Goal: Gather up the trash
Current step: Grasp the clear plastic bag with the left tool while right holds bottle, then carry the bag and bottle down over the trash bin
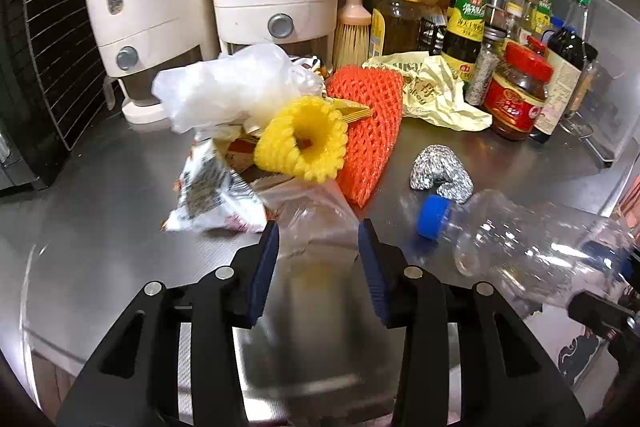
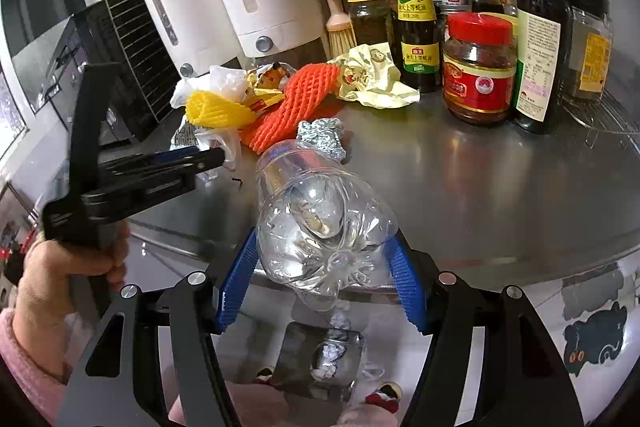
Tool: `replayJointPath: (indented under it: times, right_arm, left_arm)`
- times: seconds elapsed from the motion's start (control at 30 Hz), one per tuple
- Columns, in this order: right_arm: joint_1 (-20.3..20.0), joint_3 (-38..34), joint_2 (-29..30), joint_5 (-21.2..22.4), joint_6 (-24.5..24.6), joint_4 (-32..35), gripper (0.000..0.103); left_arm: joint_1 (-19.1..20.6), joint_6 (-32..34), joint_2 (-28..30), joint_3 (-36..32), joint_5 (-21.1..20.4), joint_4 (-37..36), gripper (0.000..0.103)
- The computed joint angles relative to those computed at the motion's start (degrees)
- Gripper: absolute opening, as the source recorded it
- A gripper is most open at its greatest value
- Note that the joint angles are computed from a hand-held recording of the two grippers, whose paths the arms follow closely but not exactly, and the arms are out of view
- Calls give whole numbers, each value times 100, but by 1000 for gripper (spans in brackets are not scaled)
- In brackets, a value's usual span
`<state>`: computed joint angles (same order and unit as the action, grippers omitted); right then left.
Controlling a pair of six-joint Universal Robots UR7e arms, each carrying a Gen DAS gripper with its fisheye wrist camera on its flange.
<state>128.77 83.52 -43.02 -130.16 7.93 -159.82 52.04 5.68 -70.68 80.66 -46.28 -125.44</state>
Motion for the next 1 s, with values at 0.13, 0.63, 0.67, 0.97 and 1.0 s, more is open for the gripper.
replayJointPath:
  times: [0.13, 0.63, 0.67, 0.97, 1.0]
  right_arm:
    - [-10, 71, -38, 56, -32, -119, 65]
    - [104, 365, -109, 21, 66, -427, 64]
    - [133, 389, -125, 22, 69, -456, 64]
    - [473, 624, -236, -217, 208, -638, 63]
    - [518, 658, -253, -242, 212, -649, 63]
  left_arm:
    - [66, 44, 198, -153, -12, 34, 39]
    - [-105, -54, -181, 166, -182, 222, 0]
    - [-145, -78, -262, 231, -167, 253, 0]
    - [-482, -452, -1104, 916, -116, 638, 0]
    - [-508, -498, -1180, 978, -115, 684, 0]
